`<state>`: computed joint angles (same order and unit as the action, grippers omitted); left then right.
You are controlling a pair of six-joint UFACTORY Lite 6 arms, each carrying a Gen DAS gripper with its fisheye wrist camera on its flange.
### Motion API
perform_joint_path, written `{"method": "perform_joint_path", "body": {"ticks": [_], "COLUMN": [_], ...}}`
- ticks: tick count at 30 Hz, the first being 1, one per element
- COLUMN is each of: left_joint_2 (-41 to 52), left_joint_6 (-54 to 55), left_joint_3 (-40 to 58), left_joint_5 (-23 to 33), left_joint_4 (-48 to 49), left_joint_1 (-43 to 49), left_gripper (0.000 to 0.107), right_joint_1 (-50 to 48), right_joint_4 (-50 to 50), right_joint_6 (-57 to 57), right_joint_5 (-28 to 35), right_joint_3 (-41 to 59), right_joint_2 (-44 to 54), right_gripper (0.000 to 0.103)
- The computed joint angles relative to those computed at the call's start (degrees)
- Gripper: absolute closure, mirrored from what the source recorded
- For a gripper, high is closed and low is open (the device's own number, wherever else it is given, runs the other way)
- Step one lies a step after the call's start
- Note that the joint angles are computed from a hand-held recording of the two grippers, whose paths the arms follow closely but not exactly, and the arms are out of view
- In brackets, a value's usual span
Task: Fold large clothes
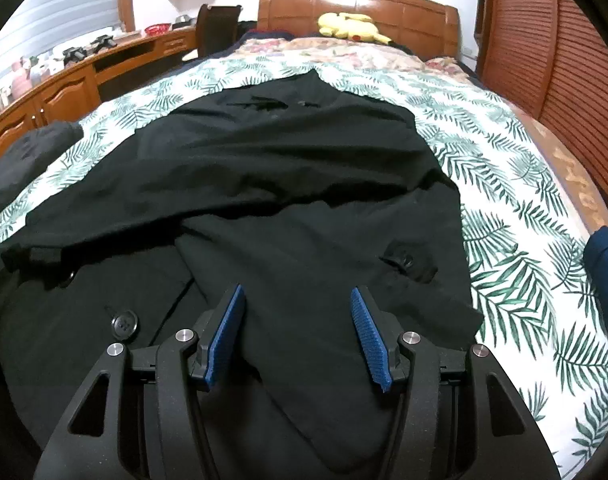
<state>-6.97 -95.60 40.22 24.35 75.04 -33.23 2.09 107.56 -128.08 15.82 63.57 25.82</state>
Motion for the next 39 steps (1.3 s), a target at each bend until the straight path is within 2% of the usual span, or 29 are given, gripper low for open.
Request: {"method": "perform_joint_path", "body": {"ticks": [6, 9, 11, 16, 22, 25, 29, 31, 39], "left_joint_2": [-4.12, -5.81, -7.05, -9.33, -10.9, -11.86, -12.66, -12.69, -10.83], "left_joint_6": [-6.21, -8.68, -10.48, -15.2, -19.41, -20.2, -21.43, -22.7, -29.5], "left_joint_3": [-5.43, -7.93, -9.86, -13.98, -17.03, -18.02, -19.42, -20.14, -21.84], "left_joint_5": [-1.57, -2.17, -2.99, -3.34, -3.57, -3.58, -3.9, -4.08, -5.74], "left_joint_4": [4.66, 6.83, 8.59, 11.8, 14.79, 15.28, 16.34, 17.25, 22.89], "left_joint_1": [1.02, 1.63, 2.39, 3.19, 4.19, 4.77, 5.59, 5.69, 6.45], "left_gripper": [0.08, 0.077, 0.073, 0.068, 0.067, 0.066, 0.066, 0.066, 0.066], "right_joint_1": [1.99, 2.12, 1.78, 2.32, 2.1, 2.78, 1.02, -1.09, -15.79], "right_joint_4": [4.92, 6.83, 6.35, 10.83, 15.33, 18.35, 4.63, 4.65, -10.51], "right_joint_6": [-5.5, -7.53, -7.35, -12.7, -17.33, -20.67, -8.56, -9.78, -1.63], "right_joint_5": [-1.61, -1.31, -0.22, 0.05, 1.31, 0.08, -0.56, 0.39, 4.29], "right_joint_3": [0.63, 0.88, 1.23, 1.26, -0.31, -1.09, -3.08, -7.49, -19.76], "right_joint_2": [2.36, 3.57, 4.48, 5.62, 5.08, 4.15, 0.55, -3.87, -17.17], "right_gripper": [0.045, 0.041, 0.034, 0.028, 0.027, 0.027, 0.027, 0.027, 0.027]}}
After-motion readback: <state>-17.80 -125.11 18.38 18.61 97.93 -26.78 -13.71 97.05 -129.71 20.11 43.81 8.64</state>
